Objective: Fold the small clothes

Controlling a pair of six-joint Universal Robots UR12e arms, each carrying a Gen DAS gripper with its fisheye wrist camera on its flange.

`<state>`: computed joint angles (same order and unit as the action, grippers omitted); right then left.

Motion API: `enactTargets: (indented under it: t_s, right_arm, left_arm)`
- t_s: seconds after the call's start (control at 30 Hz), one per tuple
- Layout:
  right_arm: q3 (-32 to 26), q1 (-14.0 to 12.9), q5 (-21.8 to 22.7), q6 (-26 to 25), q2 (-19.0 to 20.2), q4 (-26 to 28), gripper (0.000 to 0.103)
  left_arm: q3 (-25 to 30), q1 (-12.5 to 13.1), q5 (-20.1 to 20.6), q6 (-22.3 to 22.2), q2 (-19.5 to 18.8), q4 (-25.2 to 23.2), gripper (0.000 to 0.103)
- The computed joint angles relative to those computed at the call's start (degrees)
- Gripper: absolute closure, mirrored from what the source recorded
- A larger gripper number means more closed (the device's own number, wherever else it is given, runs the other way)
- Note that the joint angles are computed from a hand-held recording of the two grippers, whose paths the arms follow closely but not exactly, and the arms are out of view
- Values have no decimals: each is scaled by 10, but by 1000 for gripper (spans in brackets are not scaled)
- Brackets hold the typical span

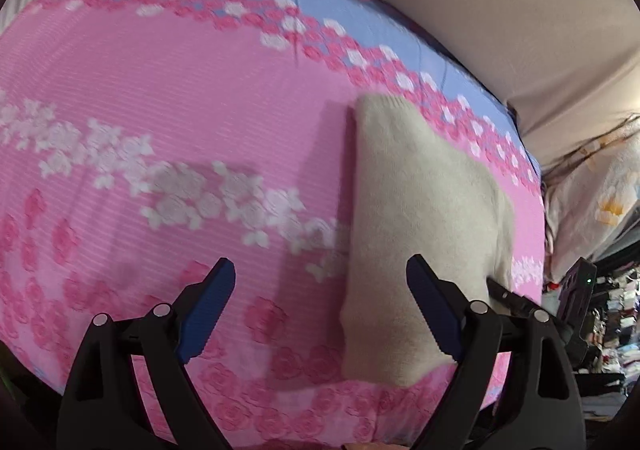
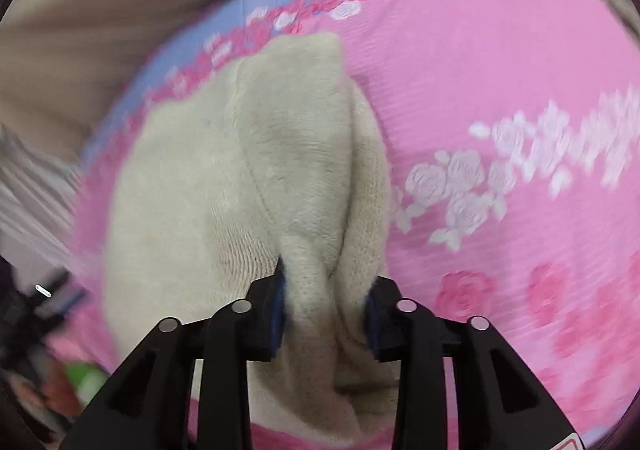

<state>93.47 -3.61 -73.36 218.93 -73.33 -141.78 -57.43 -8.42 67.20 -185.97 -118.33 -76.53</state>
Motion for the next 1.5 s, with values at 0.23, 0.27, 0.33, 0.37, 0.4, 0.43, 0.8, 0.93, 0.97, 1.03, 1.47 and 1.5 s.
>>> enactTargets:
  t_s: [0.23,0.27,0.33,0.37,0.4,0.43,0.8,0.93,0.97,1.03,1.47,1.5]
  right_arm:
    - [26,-11,2,8,-20,-27,40]
    - [35,-14,13,15,-23,-41,40]
    - [35,-15,25,32,-18,-38,34]
    - [39,-18,33,28,-17,-29,32]
    - [41,-18,36,26,-13,-24,32]
    - [39,-18,46,29,-7,-23,43]
    - [15,18,32,-13,-2,27,46]
    - [30,10,49,64,-15,-22,40]
    - [25,10,35,57,-16,-30,35]
    - [12,6,26,46,-9,-34,27]
    - [-93,9,31,14,56,-12,68]
    - [-105,12,8,-3,56,0,68]
  left_arm:
    - [34,-13,-77,0,-29,-74,15]
    - [40,-17,-85,5,-35,-92,13]
    - [50,-23,-82,13,-48,-120,13]
    - [55,-25,-82,13,-57,-142,19]
    - [56,-24,-93,8,-62,-154,30]
    - [59,-21,-100,1,-67,-159,34]
    - [158,-8,-27,104,-104,-207,43]
    - [79,-17,18,96,-58,-103,38]
    - [69,-20,29,97,-51,-85,35]
    - [57,-25,45,103,-43,-66,33]
    - [70,-27,61,114,-51,-77,29]
    - [69,-28,62,114,-51,-74,26]
